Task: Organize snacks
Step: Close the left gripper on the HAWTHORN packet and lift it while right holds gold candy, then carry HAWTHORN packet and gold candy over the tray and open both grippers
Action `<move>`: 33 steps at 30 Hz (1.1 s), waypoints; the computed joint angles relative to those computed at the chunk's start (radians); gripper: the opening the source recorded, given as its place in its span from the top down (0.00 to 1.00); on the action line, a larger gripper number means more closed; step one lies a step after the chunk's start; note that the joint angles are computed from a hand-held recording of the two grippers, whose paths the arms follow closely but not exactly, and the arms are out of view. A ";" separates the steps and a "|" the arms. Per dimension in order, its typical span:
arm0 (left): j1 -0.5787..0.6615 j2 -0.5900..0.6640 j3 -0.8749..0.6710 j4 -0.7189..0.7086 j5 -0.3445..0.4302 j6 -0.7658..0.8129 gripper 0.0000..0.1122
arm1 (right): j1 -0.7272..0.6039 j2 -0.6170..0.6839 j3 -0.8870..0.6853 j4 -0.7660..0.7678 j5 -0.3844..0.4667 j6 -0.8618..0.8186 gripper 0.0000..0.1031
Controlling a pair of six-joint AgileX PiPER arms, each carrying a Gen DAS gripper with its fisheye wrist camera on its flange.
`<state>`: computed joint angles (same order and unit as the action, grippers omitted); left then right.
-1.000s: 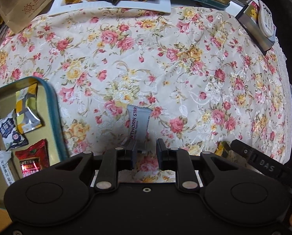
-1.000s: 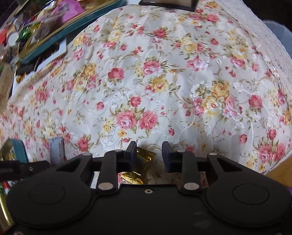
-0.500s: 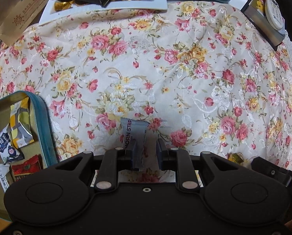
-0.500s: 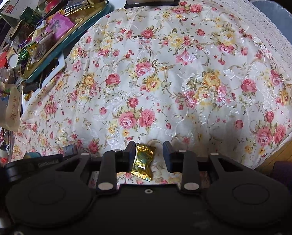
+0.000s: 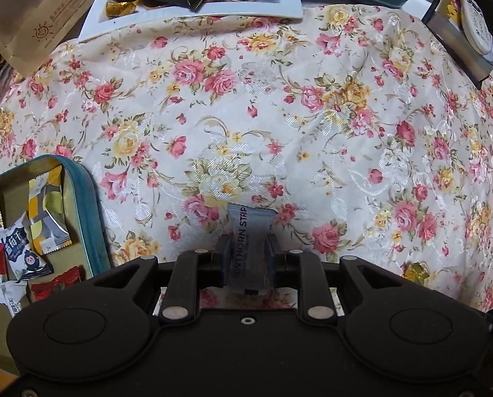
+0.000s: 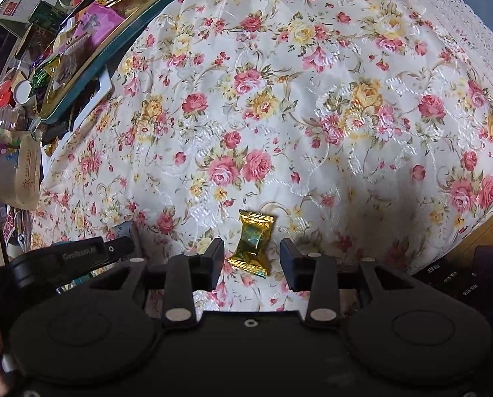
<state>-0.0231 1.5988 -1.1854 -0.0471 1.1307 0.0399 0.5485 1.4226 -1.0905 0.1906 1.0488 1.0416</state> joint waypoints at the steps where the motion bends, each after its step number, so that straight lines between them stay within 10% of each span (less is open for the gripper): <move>1: -0.002 -0.002 0.001 0.000 -0.003 -0.004 0.72 | 0.001 0.000 0.000 -0.003 0.001 0.004 0.61; 15: -0.057 0.012 0.054 0.053 -0.086 -0.017 0.71 | 0.009 0.024 0.009 -0.019 -0.001 0.042 0.60; 28: 0.012 -0.024 0.015 -0.038 -0.009 0.004 0.74 | 0.059 0.097 -0.031 -0.048 -0.017 0.073 0.60; 33: 0.042 -0.040 -0.019 -0.060 0.040 0.032 0.74 | 0.113 0.144 -0.064 -0.121 -0.010 0.066 0.80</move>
<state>0.0188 1.5589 -1.2046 -0.1066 1.1712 0.0722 0.6617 1.5668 -1.1543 0.0697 1.0384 1.1077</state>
